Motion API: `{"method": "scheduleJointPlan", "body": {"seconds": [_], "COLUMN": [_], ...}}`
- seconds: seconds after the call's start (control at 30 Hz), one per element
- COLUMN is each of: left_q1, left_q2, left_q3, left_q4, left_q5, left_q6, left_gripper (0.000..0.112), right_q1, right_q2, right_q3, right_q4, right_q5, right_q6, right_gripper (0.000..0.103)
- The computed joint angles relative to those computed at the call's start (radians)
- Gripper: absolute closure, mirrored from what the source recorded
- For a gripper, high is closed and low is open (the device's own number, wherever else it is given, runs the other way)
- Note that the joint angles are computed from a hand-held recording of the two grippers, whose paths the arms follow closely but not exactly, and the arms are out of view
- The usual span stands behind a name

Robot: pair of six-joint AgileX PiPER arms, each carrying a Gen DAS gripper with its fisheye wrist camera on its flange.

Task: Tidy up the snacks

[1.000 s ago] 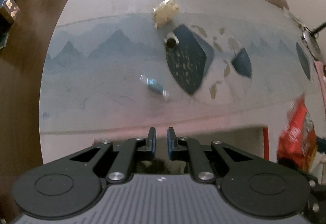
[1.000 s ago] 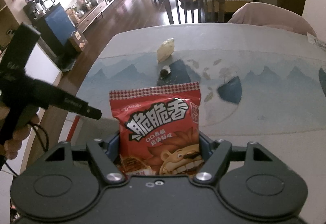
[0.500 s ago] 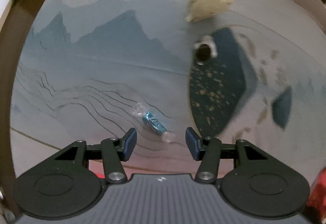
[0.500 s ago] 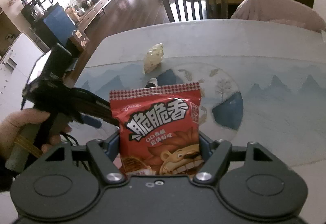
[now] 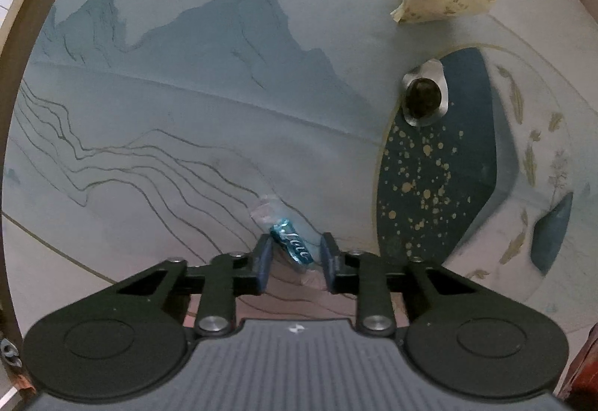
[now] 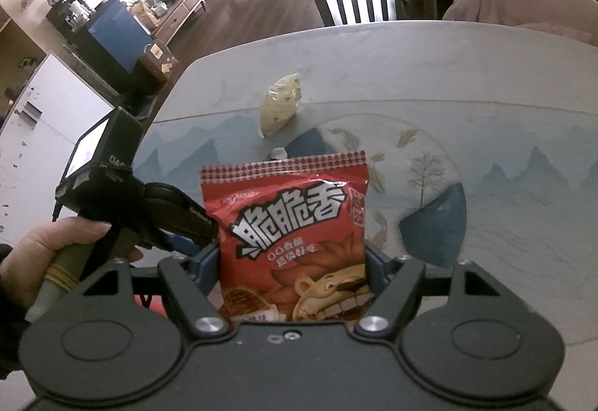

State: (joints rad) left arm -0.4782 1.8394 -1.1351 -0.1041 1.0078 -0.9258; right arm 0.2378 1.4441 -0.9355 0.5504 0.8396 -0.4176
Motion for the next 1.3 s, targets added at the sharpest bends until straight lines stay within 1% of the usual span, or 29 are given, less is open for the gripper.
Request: {"method": "scheduleJointPlan", "body": {"seconds": [0.03,0.07,0.23,0.37,0.57,0.77,0.87,0.97,1.17,1.3], "left_q1": [-0.006,-0.01,-0.019,-0.023,-0.031,-0.07,-0.099,-0.16,-0.296,-0.424], "left_q2": [0.002,0.003,-0.013,-0.061,-0.221,-0.365,-0.448,-0.517,-0.659,-0.729], "left_q3": [-0.005,-0.006,0.005,0.039,0.124,0.178,0.192,0.197,0.183,0.17], "left_q4": [0.008,0.016,0.035,0.034,0.042,0.09,0.099,0.139,0.217,0.283], "left_q5": [0.004,0.006,-0.012,-0.037,-0.075,-0.091,-0.063,-0.033,0.081,0.168], "left_q6": [-0.01,-0.014,-0.021,-0.018,-0.025,-0.072,-0.09,-0.133,-0.225,-0.31], "left_gripper": [0.099,0.099,0.1,0.1,0.1,0.1,0.1,0.1,0.1,0.1], "right_q1": [-0.004,-0.008,-0.014,-0.01,0.01,0.067,0.122,0.201,0.389,0.537], "right_q2": [0.002,0.002,-0.001,-0.023,-0.105,-0.229,-0.298,-0.367,-0.477,-0.519], "right_q3": [0.0,-0.001,0.001,0.006,0.042,0.087,0.106,0.122,0.14,0.159], "right_q4": [0.004,0.004,0.0,-0.018,-0.06,-0.137,-0.191,-0.261,-0.417,-0.527], "right_q5": [0.003,0.006,0.013,0.019,0.022,0.028,0.038,0.047,0.072,0.086], "right_q6": [-0.005,-0.007,-0.003,0.023,0.087,0.215,0.31,0.427,0.691,0.872], "right_gripper": [0.029,0.029,0.029,0.03,0.029,0.03,0.03,0.03,0.03,0.03]}}
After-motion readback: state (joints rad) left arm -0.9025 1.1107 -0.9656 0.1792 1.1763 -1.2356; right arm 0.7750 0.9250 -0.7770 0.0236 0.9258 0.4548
